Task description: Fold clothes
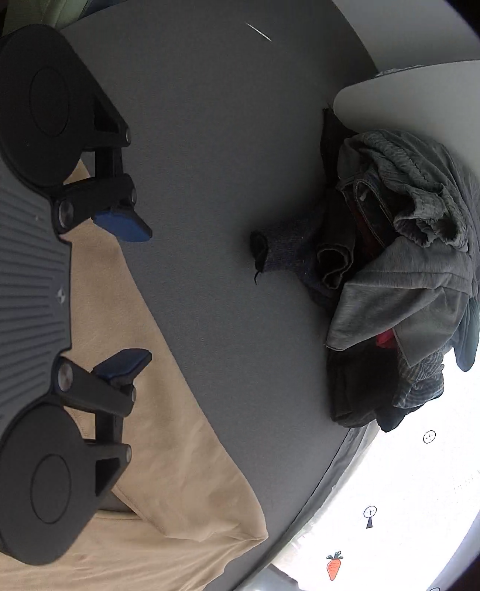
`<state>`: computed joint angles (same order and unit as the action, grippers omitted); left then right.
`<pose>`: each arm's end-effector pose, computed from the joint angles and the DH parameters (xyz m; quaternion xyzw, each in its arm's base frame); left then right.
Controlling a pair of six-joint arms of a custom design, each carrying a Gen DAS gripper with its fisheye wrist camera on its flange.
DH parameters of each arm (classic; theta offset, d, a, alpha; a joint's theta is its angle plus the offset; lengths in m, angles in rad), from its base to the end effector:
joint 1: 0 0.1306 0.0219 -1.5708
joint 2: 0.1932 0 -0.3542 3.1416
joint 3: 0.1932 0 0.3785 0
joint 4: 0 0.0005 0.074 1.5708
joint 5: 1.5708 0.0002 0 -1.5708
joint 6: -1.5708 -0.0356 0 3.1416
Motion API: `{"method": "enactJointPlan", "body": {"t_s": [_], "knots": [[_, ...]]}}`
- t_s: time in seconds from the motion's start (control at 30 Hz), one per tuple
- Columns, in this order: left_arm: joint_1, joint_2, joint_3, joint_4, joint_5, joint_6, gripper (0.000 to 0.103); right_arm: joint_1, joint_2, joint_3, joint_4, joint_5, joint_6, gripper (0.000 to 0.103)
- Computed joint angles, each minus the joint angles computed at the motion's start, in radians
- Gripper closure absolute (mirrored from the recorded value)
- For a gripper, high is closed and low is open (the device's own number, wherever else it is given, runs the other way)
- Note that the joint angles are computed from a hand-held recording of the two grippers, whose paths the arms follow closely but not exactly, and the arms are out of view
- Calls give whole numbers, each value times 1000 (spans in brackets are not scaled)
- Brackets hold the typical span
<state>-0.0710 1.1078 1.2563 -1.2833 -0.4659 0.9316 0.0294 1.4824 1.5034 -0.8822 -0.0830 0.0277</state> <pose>0.3466 -0.0091 0.4320 -0.4416 0.8425 0.0965 0.2929 0.5083 0.0174 0.4076 -0.0411 0.9361 0.0392 0.3471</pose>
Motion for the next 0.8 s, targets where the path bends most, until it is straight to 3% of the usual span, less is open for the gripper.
{"method": "enactJointPlan", "body": {"t_s": [0.07, 0.2, 0.33, 0.37, 0.4, 0.43, 0.5, 0.53, 0.7, 0.8], "knots": [[-5, -36, -35, -13, 1, 50, 28, -1, -34, -57, 41, 13, 7, 0], [-31, -76, -76, -82, -8, 133, 27, 7, -68, -123, 118, 36, -11, 0], [-62, -125, -132, -74, -25, 172, 28, 14, -93, -171, 182, 57, -29, 0], [-73, -120, -131, -88, -41, 184, 35, 13, -100, -185, 201, 56, -30, 0], [-83, -115, -129, -103, -56, 196, 50, 13, -105, -193, 212, 56, -31, 0], [-91, -109, -125, -121, -69, 208, 58, 13, -105, -194, 213, 56, -31, 0], [-92, -129, -137, -105, -67, 212, 93, 13, -106, -195, 213, 59, -30, 0], [-87, -151, -150, -75, -43, 212, 99, 14, -108, -197, 216, 59, -30, 0], [-115, -191, -160, 33, -2, 221, 99, 15, -112, -207, 226, 60, -32, 0], [-137, -187, -147, 136, 38, 194, 99, 15, -109, -200, 217, 61, -31, 0]]}}
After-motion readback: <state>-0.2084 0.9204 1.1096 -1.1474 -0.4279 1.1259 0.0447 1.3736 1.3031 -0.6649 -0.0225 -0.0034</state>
